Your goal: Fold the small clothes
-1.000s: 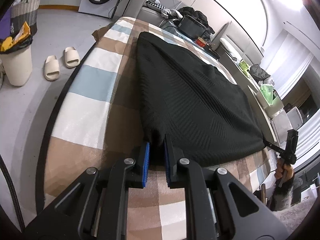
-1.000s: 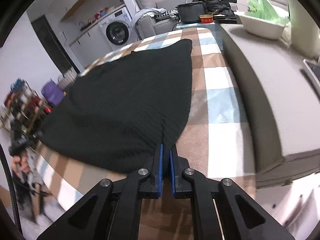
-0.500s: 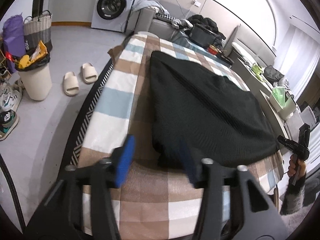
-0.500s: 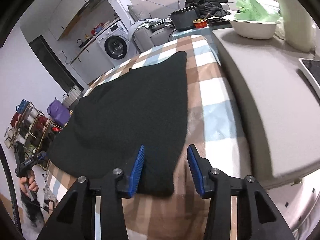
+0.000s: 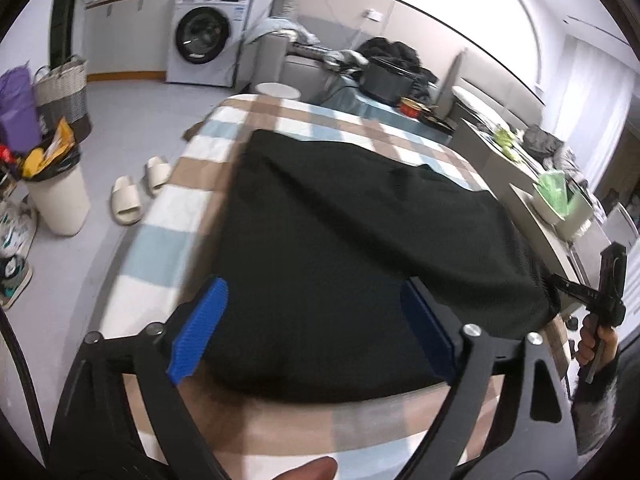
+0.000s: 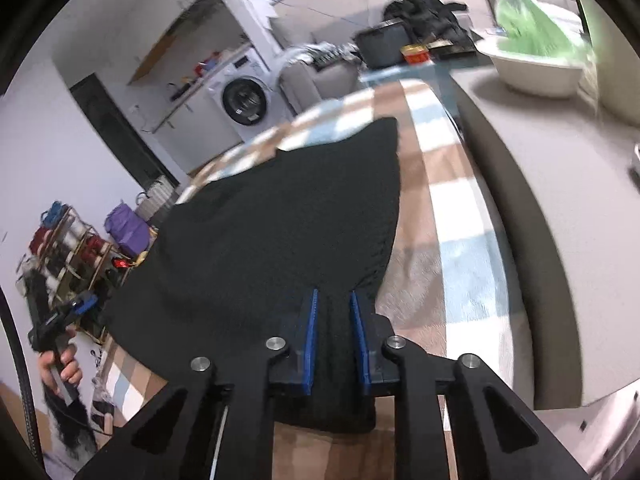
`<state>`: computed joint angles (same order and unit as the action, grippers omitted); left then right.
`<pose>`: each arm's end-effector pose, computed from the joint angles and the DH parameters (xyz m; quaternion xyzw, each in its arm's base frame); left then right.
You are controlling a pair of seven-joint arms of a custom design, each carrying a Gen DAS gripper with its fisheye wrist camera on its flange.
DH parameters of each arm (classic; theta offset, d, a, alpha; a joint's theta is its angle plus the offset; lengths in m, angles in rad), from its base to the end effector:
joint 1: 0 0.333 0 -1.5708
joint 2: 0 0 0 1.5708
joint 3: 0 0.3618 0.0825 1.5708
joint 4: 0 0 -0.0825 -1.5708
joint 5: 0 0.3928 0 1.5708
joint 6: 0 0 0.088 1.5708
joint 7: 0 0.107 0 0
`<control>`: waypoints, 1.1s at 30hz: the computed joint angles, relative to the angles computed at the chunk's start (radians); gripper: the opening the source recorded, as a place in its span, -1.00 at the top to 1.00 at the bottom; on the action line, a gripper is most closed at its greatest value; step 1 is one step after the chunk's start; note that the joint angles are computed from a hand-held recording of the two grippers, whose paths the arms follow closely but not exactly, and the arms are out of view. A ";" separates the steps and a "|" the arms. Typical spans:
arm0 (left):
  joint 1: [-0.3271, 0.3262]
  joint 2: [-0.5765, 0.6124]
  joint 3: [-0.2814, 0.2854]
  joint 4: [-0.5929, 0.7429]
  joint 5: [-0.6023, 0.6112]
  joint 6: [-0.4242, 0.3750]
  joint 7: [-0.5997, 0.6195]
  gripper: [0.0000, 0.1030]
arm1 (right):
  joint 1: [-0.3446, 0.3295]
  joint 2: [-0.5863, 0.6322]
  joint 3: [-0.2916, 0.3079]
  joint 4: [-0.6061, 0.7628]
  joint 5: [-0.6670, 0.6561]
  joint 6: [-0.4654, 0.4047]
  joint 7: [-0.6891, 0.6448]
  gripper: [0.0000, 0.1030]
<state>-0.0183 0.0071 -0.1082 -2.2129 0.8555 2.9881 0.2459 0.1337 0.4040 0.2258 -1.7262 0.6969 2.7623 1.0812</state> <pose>0.5595 -0.1248 0.4873 -0.7632 0.5062 -0.3278 0.2321 0.6936 0.2065 0.4559 -0.7229 0.5739 -0.0463 0.3819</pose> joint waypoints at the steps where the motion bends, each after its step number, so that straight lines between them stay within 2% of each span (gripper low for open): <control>1: -0.005 0.017 -0.005 0.018 -0.014 0.001 0.019 -0.79 | 0.012 -0.006 -0.018 -0.007 -0.024 0.003 0.024 0.65; 4: -0.037 0.074 -0.007 0.079 -0.050 0.003 0.075 -0.94 | 0.015 -0.006 -0.043 -0.006 -0.057 -0.020 0.093 0.35; 5: -0.050 0.092 -0.004 0.100 -0.066 0.004 0.099 -0.96 | 0.007 -0.001 -0.039 -0.003 -0.049 -0.026 0.102 0.18; 10: -0.097 0.217 -0.022 0.244 -0.209 -0.026 0.274 -0.97 | -0.020 0.051 -0.002 0.054 -0.002 -0.064 0.083 0.16; 11: -0.100 0.247 -0.036 0.282 -0.250 -0.045 0.323 -0.97 | -0.017 0.062 0.002 0.066 -0.001 -0.063 0.080 0.18; 13: -0.115 0.294 -0.044 0.340 -0.303 -0.066 0.383 -0.97 | -0.003 0.070 0.006 0.074 -0.004 -0.026 0.068 0.45; 14: -0.124 0.319 -0.048 0.372 -0.330 -0.081 0.409 -0.97 | 0.010 0.070 -0.001 0.073 -0.022 -0.003 0.072 0.66; 15: -0.127 0.346 -0.053 0.403 -0.359 -0.092 0.437 -0.97 | 0.012 0.067 0.004 0.069 -0.028 0.019 0.064 0.80; 16: -0.133 0.364 -0.054 0.423 -0.385 -0.099 0.460 -0.97 | -0.002 0.067 0.023 0.069 -0.017 0.027 0.037 0.85; 17: -0.138 0.386 -0.059 0.450 -0.414 -0.112 0.485 -0.97 | -0.010 0.060 0.035 0.061 -0.011 0.037 0.015 0.88; 18: -0.142 0.406 -0.059 0.474 -0.438 -0.123 0.510 -0.97 | 0.003 0.051 0.020 0.048 -0.029 0.055 0.018 0.90; 21: -0.164 0.463 -0.045 0.542 -0.491 -0.158 0.574 -0.97 | 0.117 0.040 -0.131 0.032 -0.212 0.032 0.193 0.91; 22: -0.177 0.473 -0.032 0.555 -0.500 -0.174 0.587 -0.97 | 0.147 0.038 -0.172 0.019 -0.319 0.040 0.293 0.92; 23: -0.194 0.491 -0.018 0.582 -0.508 -0.209 0.598 -0.97 | 0.149 0.036 -0.178 0.015 -0.357 0.037 0.325 0.92; 25: -0.219 0.514 0.008 0.616 -0.531 -0.264 0.616 -0.97 | 0.089 0.026 -0.107 -0.001 -0.306 0.062 0.293 0.91; 27: -0.232 0.534 0.019 0.641 -0.551 -0.297 0.625 -0.97 | 0.065 0.019 -0.080 -0.002 -0.300 0.065 0.296 0.77; 28: -0.233 0.534 0.020 0.636 -0.556 -0.276 0.633 -0.97 | 0.054 0.015 -0.065 -0.002 -0.293 0.066 0.292 0.70; 30: -0.231 0.536 0.016 0.631 -0.571 -0.238 0.663 -0.97 | 0.032 0.013 -0.027 0.005 -0.268 0.069 0.254 0.36; 31: -0.240 0.539 0.025 0.637 -0.570 -0.242 0.666 -0.97 | 0.032 0.011 -0.016 0.005 -0.266 0.073 0.237 0.28; 32: -0.250 0.550 0.034 0.655 -0.568 -0.256 0.668 -0.98 | 0.034 0.016 -0.010 0.015 -0.266 0.067 0.225 0.20; 33: -0.258 0.577 0.039 0.699 -0.568 -0.302 0.679 -0.98 | 0.039 0.028 -0.005 0.036 -0.270 0.047 0.215 0.16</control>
